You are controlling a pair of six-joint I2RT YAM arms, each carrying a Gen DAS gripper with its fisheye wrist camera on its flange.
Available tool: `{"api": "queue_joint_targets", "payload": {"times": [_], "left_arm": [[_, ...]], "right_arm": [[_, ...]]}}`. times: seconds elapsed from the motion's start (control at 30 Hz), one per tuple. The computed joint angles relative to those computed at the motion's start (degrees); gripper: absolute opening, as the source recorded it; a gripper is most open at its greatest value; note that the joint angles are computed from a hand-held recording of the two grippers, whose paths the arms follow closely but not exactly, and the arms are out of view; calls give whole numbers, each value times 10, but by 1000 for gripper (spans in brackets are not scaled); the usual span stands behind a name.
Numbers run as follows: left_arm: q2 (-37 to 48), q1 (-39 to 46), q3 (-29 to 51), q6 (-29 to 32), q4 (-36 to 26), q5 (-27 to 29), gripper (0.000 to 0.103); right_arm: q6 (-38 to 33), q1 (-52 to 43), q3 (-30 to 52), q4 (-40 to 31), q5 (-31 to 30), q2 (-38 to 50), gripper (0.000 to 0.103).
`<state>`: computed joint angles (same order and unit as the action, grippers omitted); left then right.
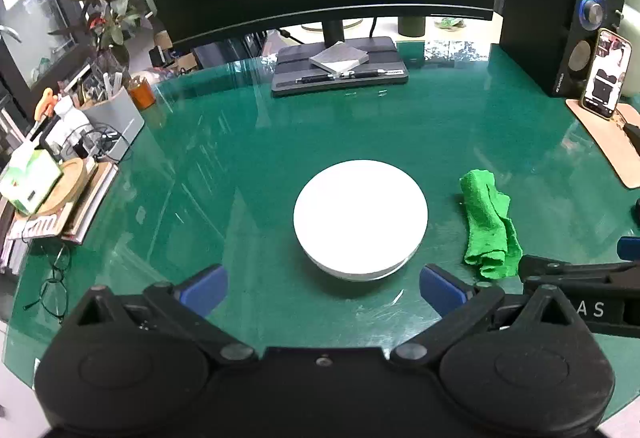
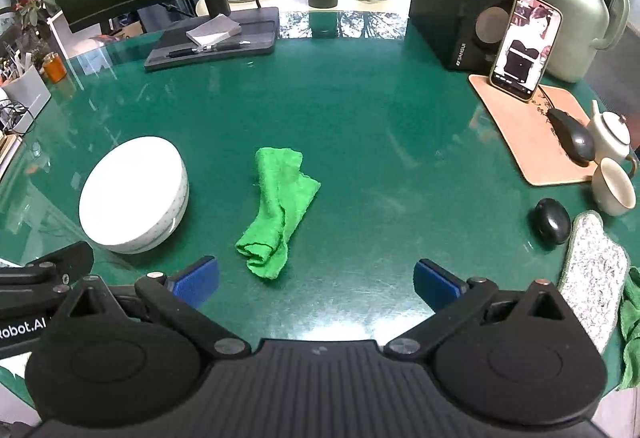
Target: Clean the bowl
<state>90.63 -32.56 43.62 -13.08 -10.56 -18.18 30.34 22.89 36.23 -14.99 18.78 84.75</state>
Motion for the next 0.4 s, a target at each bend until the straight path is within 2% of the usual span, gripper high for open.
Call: {"api": "queue_joint_targets", "payload": {"times": [0.4], "left_arm": [[-14,15,-26,21,28,-4,102]], "right_arm": [[20,22,18,-22,12,15,102]]}}
